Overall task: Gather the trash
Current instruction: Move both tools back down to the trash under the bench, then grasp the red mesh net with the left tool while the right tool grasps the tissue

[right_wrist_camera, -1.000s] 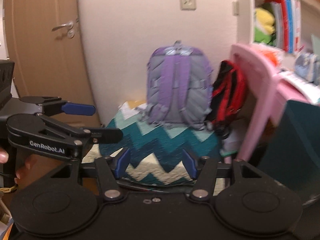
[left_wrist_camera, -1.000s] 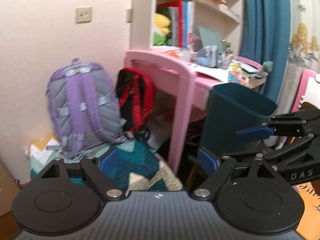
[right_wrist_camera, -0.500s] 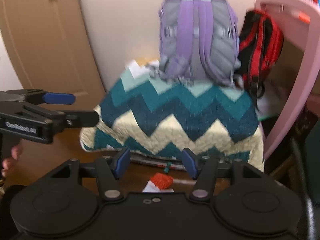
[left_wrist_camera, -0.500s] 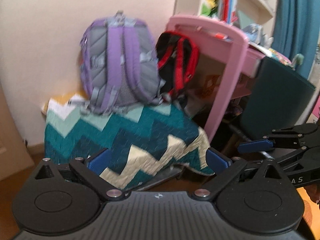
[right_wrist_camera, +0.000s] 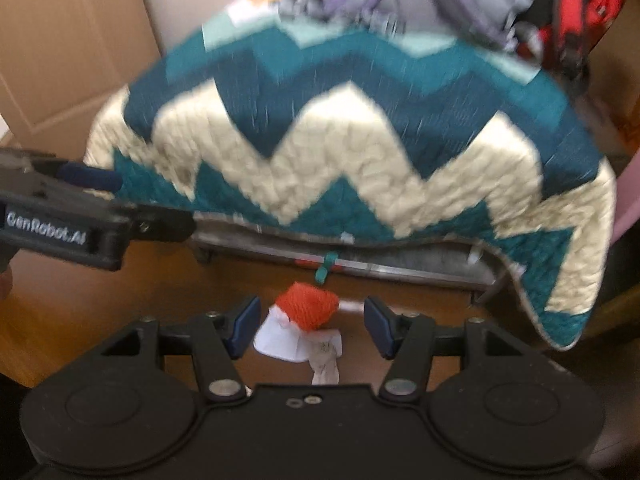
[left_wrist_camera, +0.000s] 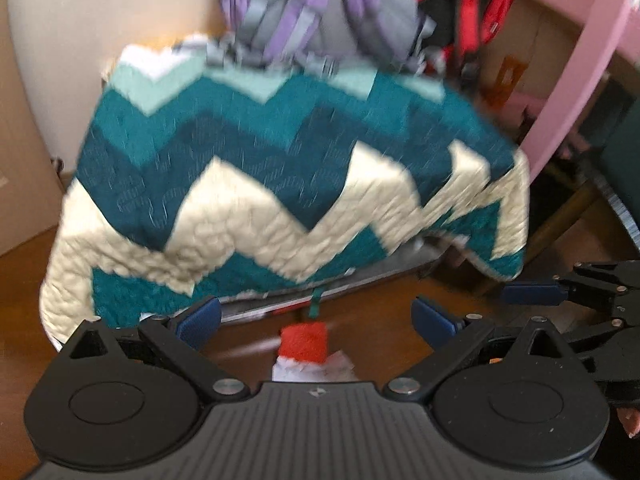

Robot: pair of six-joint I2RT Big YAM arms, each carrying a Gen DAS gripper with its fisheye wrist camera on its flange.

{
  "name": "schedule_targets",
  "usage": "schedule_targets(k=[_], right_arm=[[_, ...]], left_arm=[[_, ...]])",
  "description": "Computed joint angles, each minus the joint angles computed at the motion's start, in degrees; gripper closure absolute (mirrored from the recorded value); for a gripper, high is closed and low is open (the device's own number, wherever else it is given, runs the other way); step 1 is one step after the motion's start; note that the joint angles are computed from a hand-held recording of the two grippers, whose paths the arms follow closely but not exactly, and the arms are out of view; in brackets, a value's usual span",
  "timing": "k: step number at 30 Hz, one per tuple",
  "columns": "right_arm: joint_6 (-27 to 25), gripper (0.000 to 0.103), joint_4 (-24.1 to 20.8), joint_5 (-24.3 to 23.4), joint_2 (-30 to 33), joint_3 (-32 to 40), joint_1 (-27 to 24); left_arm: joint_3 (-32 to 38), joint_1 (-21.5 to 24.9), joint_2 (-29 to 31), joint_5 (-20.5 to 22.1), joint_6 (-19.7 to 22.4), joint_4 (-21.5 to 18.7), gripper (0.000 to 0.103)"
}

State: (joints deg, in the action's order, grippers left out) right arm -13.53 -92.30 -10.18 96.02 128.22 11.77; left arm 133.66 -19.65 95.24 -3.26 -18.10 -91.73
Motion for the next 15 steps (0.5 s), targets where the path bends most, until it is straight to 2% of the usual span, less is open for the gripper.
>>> schedule_targets(k=[5, 11, 15], right_arm=[[-0.98, 0.046, 1.26, 2.08, 0.80, -7.94, 0.20], [-1.28, 0.047, 3.35, 2.75, 3.16, -14.22, -0.05], [-1.84, 0.047, 5.55, 2.96, 5.10, -17.82, 0.03]], left_arm=[[-8.05, 0.33, 0.65, 0.78, 0.28, 3.62, 0.001], [-13.10, 0.80, 4.29, 2.64, -0.27, 5.66, 0.001], [-16.53, 1.17, 6.31, 3.12, 0.86, 9.10, 0.001]])
